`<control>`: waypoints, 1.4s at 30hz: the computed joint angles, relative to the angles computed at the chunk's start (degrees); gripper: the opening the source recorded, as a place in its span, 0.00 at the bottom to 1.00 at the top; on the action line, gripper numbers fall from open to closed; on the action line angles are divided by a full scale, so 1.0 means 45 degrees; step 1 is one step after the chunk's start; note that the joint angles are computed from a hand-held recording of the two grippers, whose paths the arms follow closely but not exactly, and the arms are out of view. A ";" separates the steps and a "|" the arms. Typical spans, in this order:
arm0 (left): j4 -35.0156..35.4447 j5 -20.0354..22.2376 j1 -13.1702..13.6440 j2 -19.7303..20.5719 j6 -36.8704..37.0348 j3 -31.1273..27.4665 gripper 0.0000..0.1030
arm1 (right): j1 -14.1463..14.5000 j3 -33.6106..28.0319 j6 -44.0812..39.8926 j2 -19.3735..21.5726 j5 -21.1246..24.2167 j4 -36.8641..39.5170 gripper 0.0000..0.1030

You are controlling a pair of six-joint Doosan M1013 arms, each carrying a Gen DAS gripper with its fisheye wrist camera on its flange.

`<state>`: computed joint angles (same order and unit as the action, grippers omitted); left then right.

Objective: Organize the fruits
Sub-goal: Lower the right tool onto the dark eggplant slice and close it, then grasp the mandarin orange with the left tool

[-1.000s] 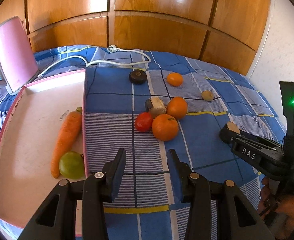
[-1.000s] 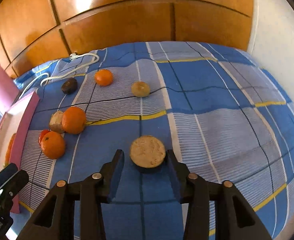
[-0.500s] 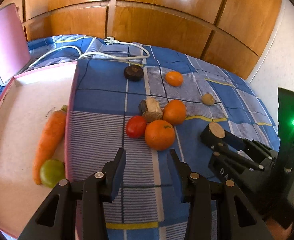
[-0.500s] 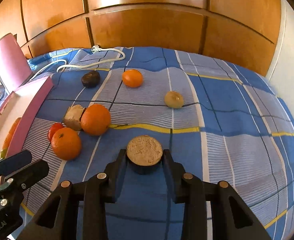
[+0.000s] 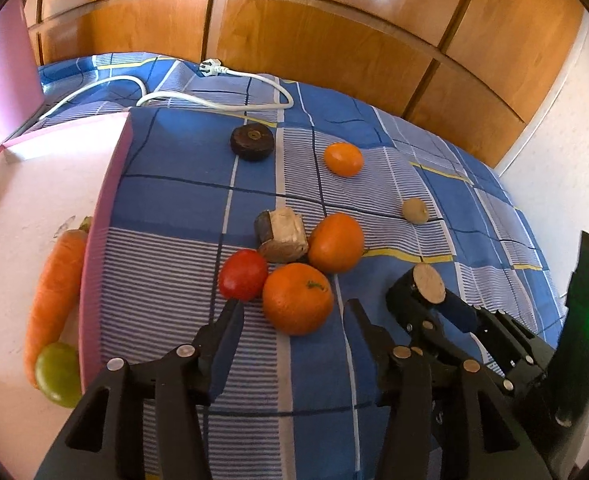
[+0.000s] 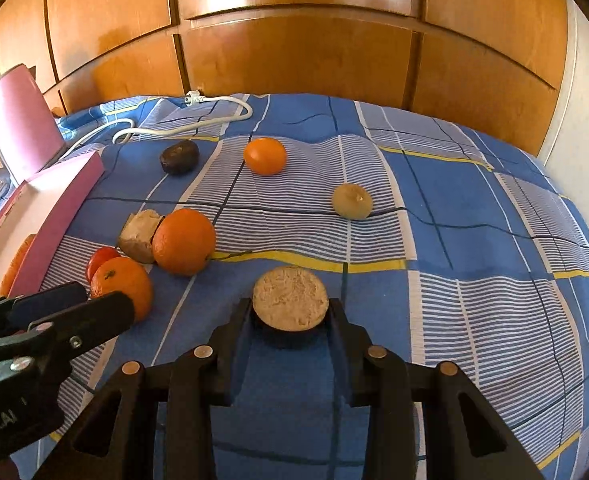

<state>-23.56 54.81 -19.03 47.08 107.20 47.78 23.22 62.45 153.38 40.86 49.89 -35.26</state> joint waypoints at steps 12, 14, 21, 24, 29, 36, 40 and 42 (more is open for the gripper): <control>0.0190 -0.0082 -0.0058 0.0234 0.0086 -0.0185 0.37 | -0.0014 0.0077 0.0120 -0.0013 -0.0139 -0.0052 0.35; 0.0281 -0.0347 -0.0055 0.0050 0.0342 0.0152 0.36 | -0.0016 0.0067 0.0108 -0.0010 -0.0130 -0.0035 0.35; 0.0302 -0.1230 -0.0019 -0.0733 0.1306 0.1561 0.36 | 0.0038 0.0074 0.0114 -0.0047 0.0018 0.0021 0.35; 0.0240 -0.1424 0.0001 -0.0942 0.1631 0.1942 0.36 | 0.0134 0.0198 0.0119 -0.0128 0.0027 -0.0028 0.35; 0.0121 -0.1586 0.0046 -0.1230 0.1950 0.2424 0.36 | 0.0292 0.0511 0.0050 -0.0330 -0.0064 -0.0003 0.35; 0.0052 -0.1811 0.0100 -0.1544 0.2110 0.2916 0.36 | 0.0478 0.0783 0.0201 -0.0539 -0.0110 0.0200 0.35; -0.0136 -0.2053 0.0137 -0.1732 0.2360 0.3168 0.36 | 0.0540 0.0832 0.0215 -0.0605 -0.0176 0.0443 0.35; -0.0208 -0.2158 0.0152 -0.1805 0.2434 0.3249 0.36 | 0.0541 0.0862 0.0293 -0.0651 -0.0230 0.0622 0.35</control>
<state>-24.50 45.10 -18.34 38.95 118.16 62.40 25.65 66.33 154.70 37.93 48.85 -32.46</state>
